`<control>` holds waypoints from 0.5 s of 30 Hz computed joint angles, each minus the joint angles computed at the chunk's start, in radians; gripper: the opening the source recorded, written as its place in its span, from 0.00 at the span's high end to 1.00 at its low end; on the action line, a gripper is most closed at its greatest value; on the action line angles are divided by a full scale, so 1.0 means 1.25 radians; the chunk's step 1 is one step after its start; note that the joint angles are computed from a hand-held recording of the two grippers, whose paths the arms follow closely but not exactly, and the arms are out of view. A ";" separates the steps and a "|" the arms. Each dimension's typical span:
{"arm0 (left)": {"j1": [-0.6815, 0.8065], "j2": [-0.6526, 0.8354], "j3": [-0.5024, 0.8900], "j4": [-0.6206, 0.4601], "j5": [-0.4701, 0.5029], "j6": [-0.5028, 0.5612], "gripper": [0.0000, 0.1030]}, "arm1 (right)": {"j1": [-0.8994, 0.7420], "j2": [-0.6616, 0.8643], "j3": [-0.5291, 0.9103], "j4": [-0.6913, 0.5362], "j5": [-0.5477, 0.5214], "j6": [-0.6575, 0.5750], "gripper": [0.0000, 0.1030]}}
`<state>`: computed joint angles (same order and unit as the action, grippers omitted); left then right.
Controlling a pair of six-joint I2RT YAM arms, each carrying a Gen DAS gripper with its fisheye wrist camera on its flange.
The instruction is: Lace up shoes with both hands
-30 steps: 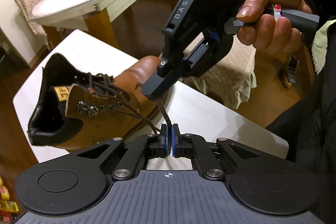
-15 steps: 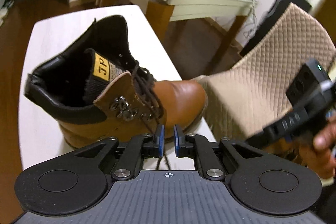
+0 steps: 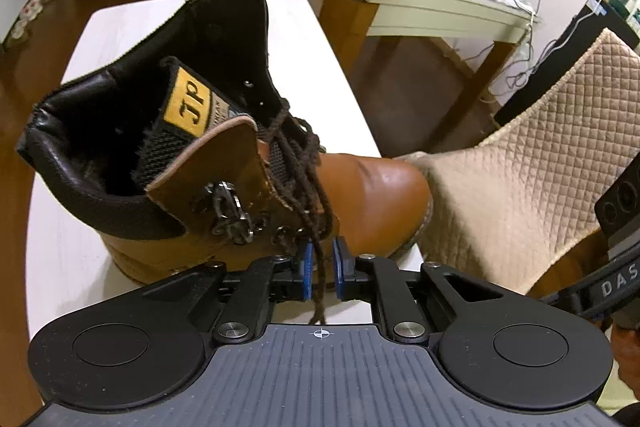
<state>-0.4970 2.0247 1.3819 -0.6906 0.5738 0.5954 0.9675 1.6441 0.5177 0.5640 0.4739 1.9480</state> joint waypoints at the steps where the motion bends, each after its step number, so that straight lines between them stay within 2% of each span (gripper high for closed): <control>1: 0.012 0.014 0.020 -0.024 0.039 -0.010 0.90 | -0.001 0.001 0.000 -0.002 -0.004 -0.001 0.96; 4: 0.058 0.061 0.097 -0.110 0.151 -0.028 0.95 | 0.000 0.006 0.002 -0.008 -0.014 -0.007 0.96; 9: 0.101 0.118 0.184 -0.191 0.228 0.004 0.97 | 0.004 0.015 0.004 -0.009 -0.021 -0.009 0.97; 12: 0.126 0.180 0.277 -0.322 0.269 0.084 0.98 | 0.008 0.015 0.014 -0.029 -0.017 -0.013 0.96; 15: 0.155 0.255 0.417 -0.489 0.261 0.198 0.98 | 0.011 0.005 0.023 -0.064 -0.017 -0.022 0.97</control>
